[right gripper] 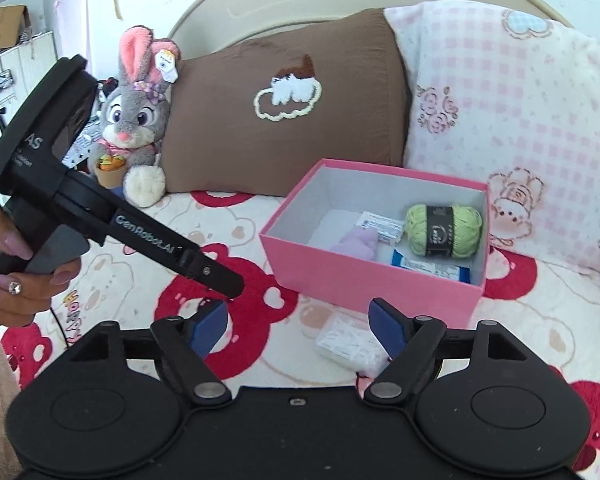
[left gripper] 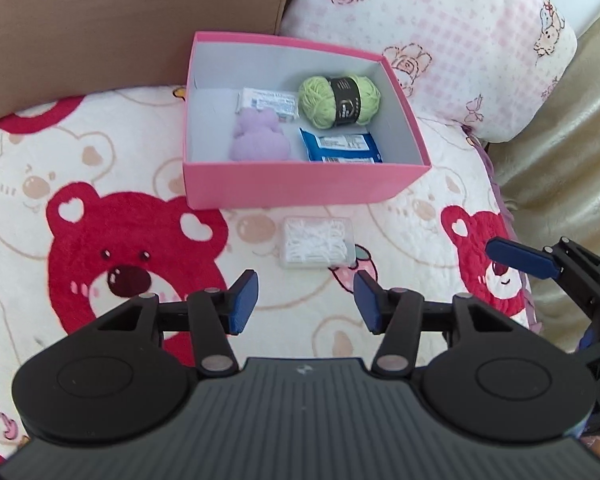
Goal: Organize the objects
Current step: 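Withdraw the left gripper from the box toward the clear floss box, then lower the open left gripper around the clear box of floss picks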
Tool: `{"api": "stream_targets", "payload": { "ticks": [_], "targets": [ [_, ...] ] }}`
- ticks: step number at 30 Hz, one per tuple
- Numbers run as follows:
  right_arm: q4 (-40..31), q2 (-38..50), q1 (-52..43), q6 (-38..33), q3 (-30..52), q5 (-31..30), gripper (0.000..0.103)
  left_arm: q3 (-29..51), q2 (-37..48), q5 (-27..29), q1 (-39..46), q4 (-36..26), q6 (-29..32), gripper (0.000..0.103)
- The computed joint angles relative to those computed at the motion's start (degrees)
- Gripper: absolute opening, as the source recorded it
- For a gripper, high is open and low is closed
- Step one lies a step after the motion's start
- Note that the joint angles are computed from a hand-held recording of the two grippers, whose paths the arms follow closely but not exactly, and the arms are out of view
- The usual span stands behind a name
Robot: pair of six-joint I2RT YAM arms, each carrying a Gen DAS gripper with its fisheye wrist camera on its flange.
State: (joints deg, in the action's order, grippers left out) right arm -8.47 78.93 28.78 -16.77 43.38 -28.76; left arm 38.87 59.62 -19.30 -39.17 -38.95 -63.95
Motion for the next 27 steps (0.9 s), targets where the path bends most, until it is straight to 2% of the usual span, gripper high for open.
{"api": "stream_targets", "payload": {
  "ticks": [4, 8, 15, 17, 18, 19, 20, 24, 27],
  "targets": [
    [4.06, 0.14, -0.15, 1.79, -2.87, 2.82, 0.090, -4.14, 0.85, -0.77, -1.27, 5.15, -2.44, 0.056],
    [8.62, 1.75, -0.35, 3.43, -4.93, 3.72, 0.092, -7.60, 2.22, 0.59, -0.56, 10.51, -2.07, 0.058],
    [19.11, 6.64, 1.69, 4.59, -8.62, 7.84, 0.094, -9.58, 5.62, 0.27, -0.71, 15.56, -0.73, 0.068],
    [22.31, 7.98, 2.65, 4.00, -9.80, 9.28, 0.094, -10.19, 6.29, -0.10, -0.95, 17.02, -0.27, 0.072],
    [23.94, 8.65, 3.06, 3.52, -10.42, 9.85, 0.094, -10.65, 6.54, -0.08, -0.83, 17.96, 0.03, 0.077],
    [25.62, 9.39, 3.50, 2.61, -11.10, 10.38, 0.094, -11.62, 6.67, 0.40, -0.27, 19.89, 0.68, 0.085],
    [26.83, 10.19, 3.89, 0.96, -11.62, 10.64, 0.094, -12.86, 6.69, 0.92, 0.55, 22.29, 1.61, 0.088],
    [29.66, 13.53, 6.08, -3.86, -12.68, 11.69, 0.094, -17.09, 9.11, 0.52, 2.94, 31.16, 3.47, 0.089],
    [31.85, 16.45, 7.61, -4.43, -12.64, 12.76, 0.094, -20.33, 11.85, 1.69, 5.30, 39.04, 4.35, 0.089]
  ]
}}
